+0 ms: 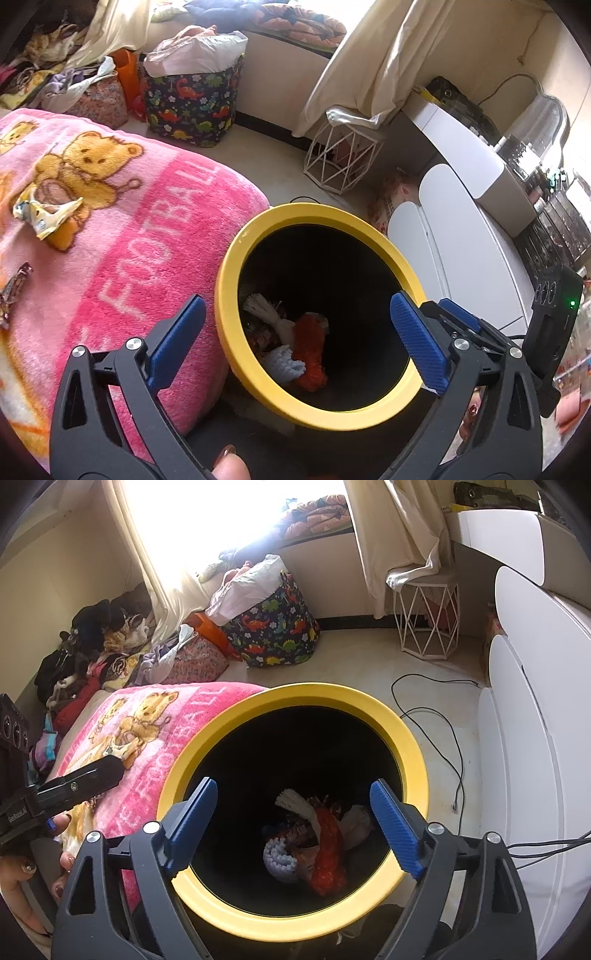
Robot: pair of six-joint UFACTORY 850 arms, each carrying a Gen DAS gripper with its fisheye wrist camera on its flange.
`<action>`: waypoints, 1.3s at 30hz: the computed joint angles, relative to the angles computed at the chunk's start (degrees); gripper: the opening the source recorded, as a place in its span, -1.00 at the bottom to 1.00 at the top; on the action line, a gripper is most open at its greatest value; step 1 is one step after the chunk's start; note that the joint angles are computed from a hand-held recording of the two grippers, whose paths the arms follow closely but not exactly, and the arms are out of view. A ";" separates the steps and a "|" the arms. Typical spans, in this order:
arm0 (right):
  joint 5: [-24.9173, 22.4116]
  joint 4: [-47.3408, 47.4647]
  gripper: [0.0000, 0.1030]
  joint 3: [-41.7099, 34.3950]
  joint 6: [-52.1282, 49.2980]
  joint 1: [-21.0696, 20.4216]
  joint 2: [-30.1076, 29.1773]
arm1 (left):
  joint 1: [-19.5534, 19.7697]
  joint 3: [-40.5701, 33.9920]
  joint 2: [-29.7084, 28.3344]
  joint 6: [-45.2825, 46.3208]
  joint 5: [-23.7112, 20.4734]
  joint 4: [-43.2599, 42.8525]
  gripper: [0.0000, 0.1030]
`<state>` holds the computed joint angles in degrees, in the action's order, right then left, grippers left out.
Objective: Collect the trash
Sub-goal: 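Move both tools back over the remaining wrappers on the blanket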
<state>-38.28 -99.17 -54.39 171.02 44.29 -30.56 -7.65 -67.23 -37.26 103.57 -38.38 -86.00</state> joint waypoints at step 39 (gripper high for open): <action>-2.74 1.25 0.77 -14.71 -13.72 1.64 -5.00 | 8.77 3.39 5.55 12.59 -1.39 -15.38 0.78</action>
